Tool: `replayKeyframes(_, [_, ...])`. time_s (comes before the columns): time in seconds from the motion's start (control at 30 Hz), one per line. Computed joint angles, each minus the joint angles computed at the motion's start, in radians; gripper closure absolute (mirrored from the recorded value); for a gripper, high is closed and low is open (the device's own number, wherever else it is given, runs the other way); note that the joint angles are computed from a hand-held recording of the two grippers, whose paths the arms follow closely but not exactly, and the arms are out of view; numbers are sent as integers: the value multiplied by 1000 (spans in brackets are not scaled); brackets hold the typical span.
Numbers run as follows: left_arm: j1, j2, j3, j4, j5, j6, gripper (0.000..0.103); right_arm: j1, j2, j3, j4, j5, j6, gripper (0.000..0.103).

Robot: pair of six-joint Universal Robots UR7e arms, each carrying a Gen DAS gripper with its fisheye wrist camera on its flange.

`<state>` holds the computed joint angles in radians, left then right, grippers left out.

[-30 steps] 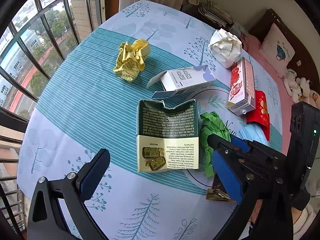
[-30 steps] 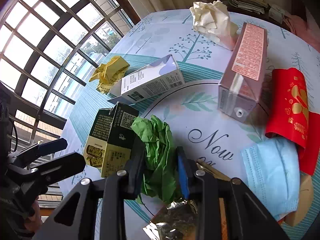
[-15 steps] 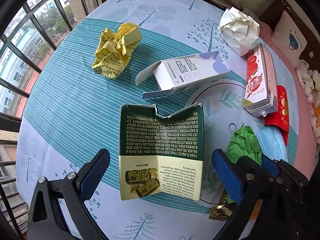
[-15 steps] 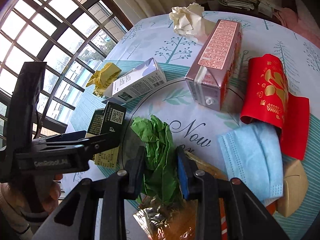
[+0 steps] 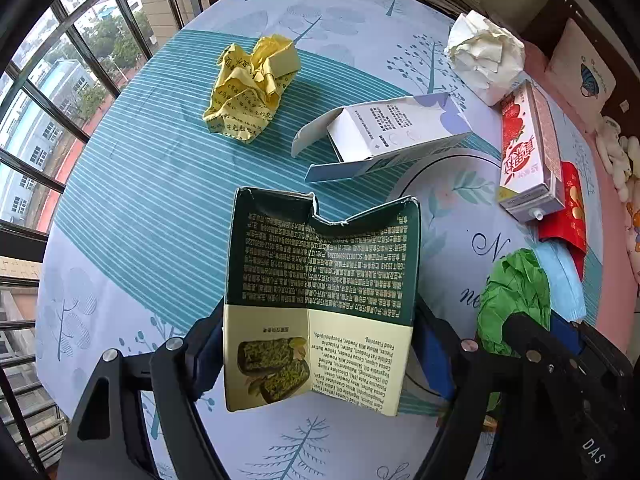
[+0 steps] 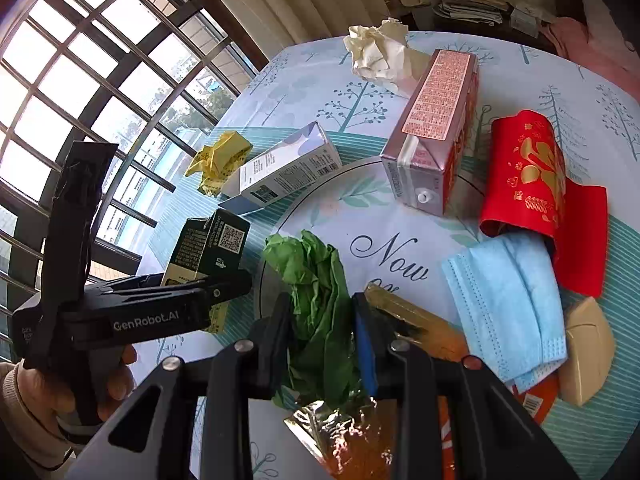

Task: Collect trash
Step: 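Grasp the green crumpled paper with the right tool while the left tool grasps the open snack box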

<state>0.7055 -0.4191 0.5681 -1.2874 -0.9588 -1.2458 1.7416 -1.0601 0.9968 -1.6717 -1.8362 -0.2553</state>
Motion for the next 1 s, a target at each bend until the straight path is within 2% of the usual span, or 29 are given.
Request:
replayKeyframes(0.27, [-57,-119,167,-62,25,63,24,40,-92,104,-61,6,61,73])
replayKeyframes(0.5, [-133,-307,424,-188,26,148,24,92,-220,276,-155,-25,142,73])
replayKeyframes(0.6, [-160,-390,522,-237,14,207,24,130,-293,382,-210,-57,203,73])
replayKeyframes(0.77, [-209,-527,674,-302,-4,279,24,209,-409,567,-279,-129,357,73])
replayKeyframes(1.0, [-275,-714,883,-377,-35,345,24,337,-507,744,-338,-236,574,73])
